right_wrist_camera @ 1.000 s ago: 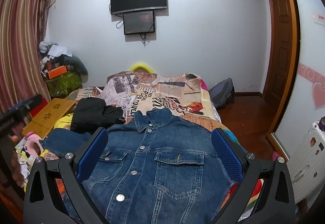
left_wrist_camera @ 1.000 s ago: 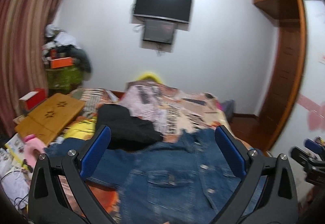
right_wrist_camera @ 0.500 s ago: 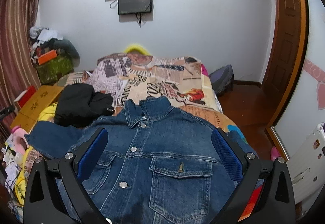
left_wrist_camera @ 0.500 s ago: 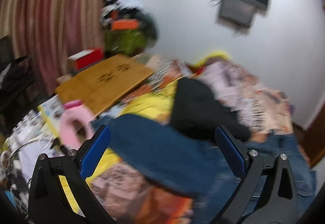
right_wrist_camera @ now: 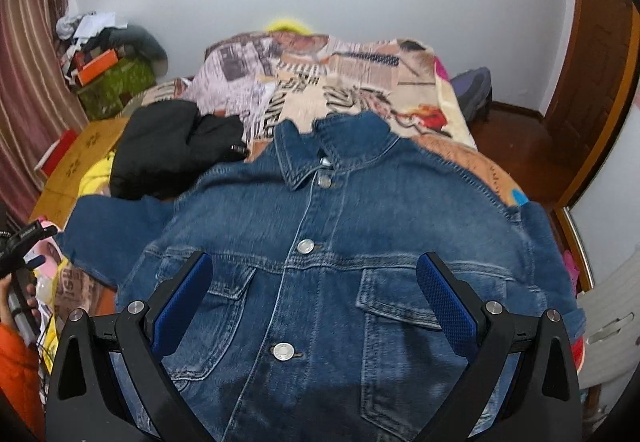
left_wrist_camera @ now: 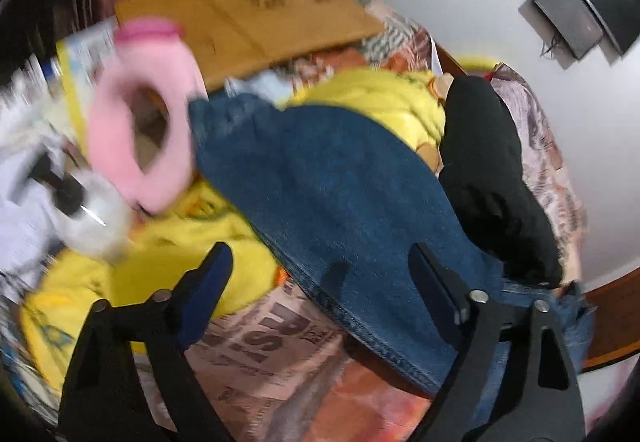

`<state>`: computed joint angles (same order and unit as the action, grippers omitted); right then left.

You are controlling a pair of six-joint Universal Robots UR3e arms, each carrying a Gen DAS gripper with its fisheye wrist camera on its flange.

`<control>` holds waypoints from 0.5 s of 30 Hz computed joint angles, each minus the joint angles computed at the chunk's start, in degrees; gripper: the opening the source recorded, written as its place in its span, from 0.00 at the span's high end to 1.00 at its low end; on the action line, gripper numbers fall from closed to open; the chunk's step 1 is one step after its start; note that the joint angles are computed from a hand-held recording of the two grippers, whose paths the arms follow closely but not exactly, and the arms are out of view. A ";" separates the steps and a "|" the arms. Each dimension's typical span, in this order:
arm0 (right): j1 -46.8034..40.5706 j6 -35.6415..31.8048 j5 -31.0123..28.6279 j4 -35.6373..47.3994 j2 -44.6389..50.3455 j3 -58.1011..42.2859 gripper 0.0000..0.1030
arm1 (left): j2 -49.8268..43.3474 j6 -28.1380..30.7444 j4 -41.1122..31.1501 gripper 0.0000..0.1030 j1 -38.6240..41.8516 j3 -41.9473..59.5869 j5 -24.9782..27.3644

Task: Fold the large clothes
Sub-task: 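Grasp the jacket sleeve with the left gripper and lift it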

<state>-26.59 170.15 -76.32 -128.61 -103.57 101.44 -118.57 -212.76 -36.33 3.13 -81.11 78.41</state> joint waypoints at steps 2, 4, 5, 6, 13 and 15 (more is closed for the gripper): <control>0.57 0.19 -0.47 0.04 1.11 -0.77 0.02 | -1.09 -0.86 0.84 0.21 1.95 -0.97 -4.65; 0.74 0.29 -0.67 0.12 1.64 -1.16 0.02 | -2.18 -1.92 1.25 0.23 2.77 -1.16 -6.29; 1.23 0.65 -1.08 -0.39 2.41 -1.49 0.02 | -2.67 -2.18 1.71 0.24 3.18 -1.37 -6.80; 1.44 0.77 -1.31 -0.48 2.93 -1.86 0.02 | -3.15 -2.37 2.01 0.27 3.51 -1.41 -7.16; 2.91 1.32 -2.70 -0.41 5.37 -3.51 0.02 | -8.96 -1.98 7.79 0.43 5.60 -0.03 -9.80; 2.58 1.21 -2.19 -0.28 4.94 -3.18 0.02 | -9.19 -2.02 7.89 0.53 5.70 0.04 -9.08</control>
